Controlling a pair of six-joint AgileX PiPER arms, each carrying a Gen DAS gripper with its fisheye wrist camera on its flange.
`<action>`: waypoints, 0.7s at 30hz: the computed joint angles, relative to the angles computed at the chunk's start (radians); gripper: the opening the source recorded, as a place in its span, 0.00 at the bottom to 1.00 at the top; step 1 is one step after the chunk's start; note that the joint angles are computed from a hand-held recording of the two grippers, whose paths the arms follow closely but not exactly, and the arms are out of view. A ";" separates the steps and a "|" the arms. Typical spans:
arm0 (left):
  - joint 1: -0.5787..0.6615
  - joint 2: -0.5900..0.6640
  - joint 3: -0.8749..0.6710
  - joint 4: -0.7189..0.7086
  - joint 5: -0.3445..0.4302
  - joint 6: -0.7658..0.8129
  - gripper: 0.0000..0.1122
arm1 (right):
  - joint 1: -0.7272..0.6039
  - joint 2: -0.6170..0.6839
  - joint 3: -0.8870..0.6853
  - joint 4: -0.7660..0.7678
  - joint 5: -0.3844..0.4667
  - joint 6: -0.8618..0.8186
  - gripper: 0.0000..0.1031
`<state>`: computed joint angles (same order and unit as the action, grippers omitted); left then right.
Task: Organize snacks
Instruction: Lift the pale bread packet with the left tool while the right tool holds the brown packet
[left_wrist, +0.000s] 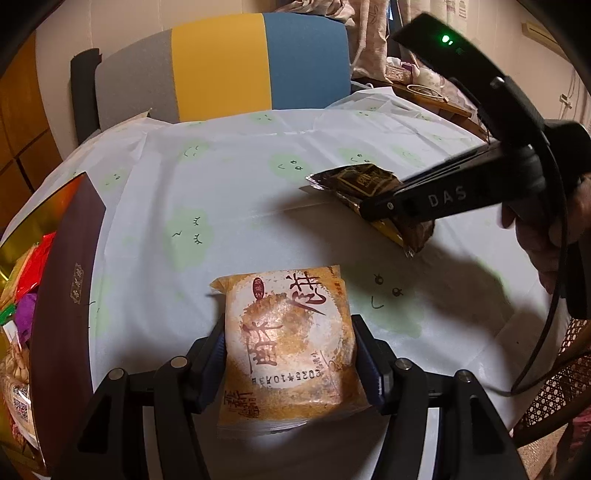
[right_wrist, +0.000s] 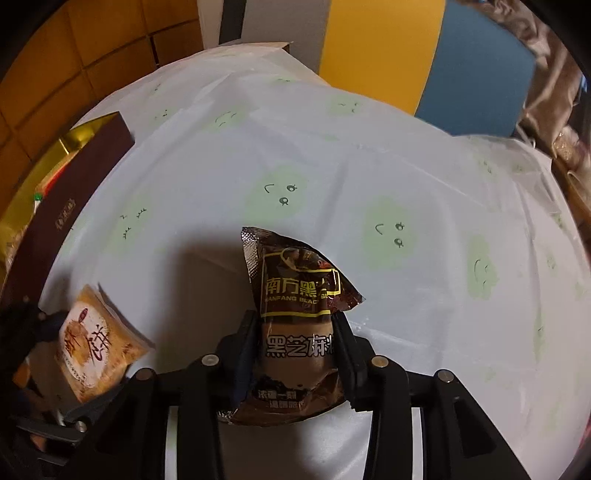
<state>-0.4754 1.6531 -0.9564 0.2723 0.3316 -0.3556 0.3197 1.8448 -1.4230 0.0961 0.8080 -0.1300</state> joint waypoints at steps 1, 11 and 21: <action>-0.005 0.001 -0.001 0.022 0.003 -0.025 0.56 | -0.012 0.008 -0.010 0.020 0.019 -0.006 0.43; -0.018 0.015 -0.023 0.064 0.034 -0.080 0.56 | 0.026 0.004 -0.003 -0.058 0.019 -0.002 0.49; -0.012 0.013 -0.023 0.041 0.028 -0.054 0.56 | 0.076 -0.009 0.023 -0.142 -0.021 0.039 0.38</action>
